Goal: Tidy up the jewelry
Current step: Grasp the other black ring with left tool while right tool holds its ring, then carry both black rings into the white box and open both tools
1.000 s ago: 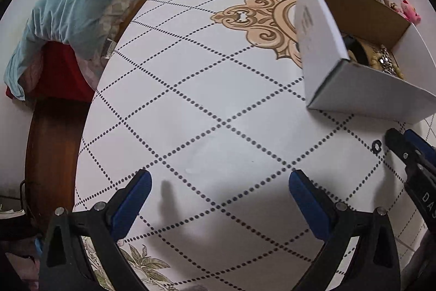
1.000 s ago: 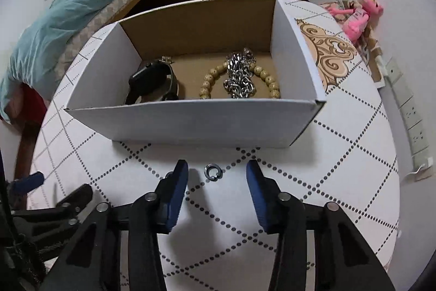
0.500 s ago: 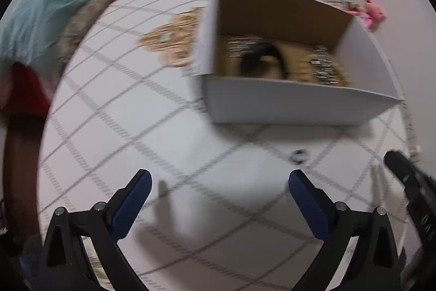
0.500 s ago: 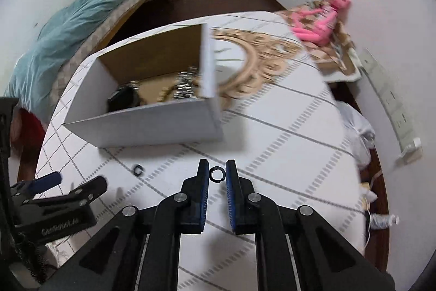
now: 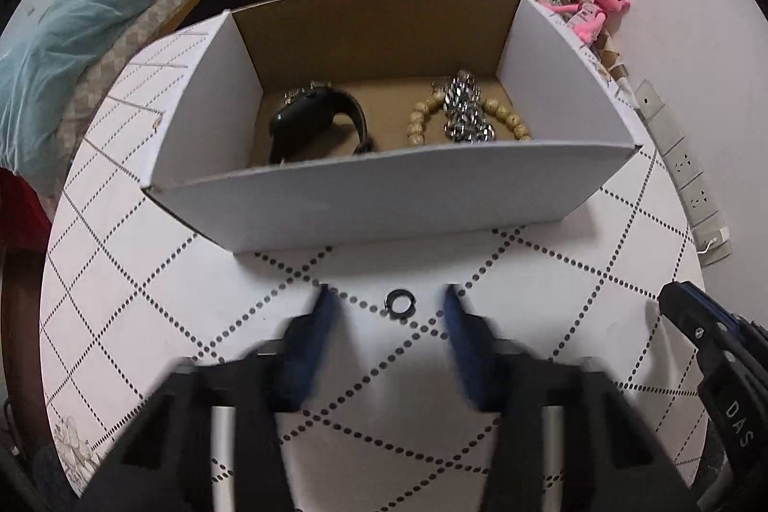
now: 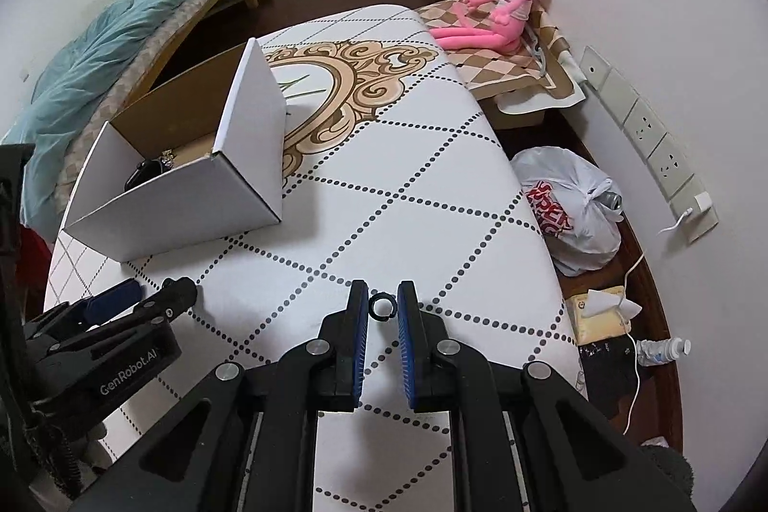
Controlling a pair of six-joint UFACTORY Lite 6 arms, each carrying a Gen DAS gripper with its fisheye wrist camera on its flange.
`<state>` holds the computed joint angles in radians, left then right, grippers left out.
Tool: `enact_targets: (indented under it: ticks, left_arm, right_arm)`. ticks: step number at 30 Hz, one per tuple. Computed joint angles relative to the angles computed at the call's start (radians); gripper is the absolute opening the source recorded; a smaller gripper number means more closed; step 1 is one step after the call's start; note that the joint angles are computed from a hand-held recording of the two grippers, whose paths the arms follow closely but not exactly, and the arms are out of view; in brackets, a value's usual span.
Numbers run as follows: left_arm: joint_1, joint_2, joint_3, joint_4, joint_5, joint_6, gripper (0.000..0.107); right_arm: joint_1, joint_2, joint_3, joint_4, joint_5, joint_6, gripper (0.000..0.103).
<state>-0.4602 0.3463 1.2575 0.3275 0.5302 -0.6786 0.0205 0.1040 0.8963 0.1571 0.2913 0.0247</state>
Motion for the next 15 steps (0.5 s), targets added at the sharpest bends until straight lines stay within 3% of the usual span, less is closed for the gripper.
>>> enact_targets:
  ticks: [3, 8, 15]
  left_arm:
    - [0.020, -0.001, -0.003, -0.032, -0.016, 0.041, 0.010]
    - [0.028, -0.036, -0.047, -0.042, -0.044, 0.056, 0.010]
    - [0.032, -0.204, -0.123, -0.056, -0.033, 0.089, 0.010]
  right_arm:
    - [0.005, -0.001, -0.002, -0.011, -0.006, 0.016, 0.013]
    - [0.010, -0.013, 0.000, 0.002, -0.006, 0.009, 0.013]
    - [0.020, -0.113, 0.029, 0.104, 0.057, -0.083, 0.013]
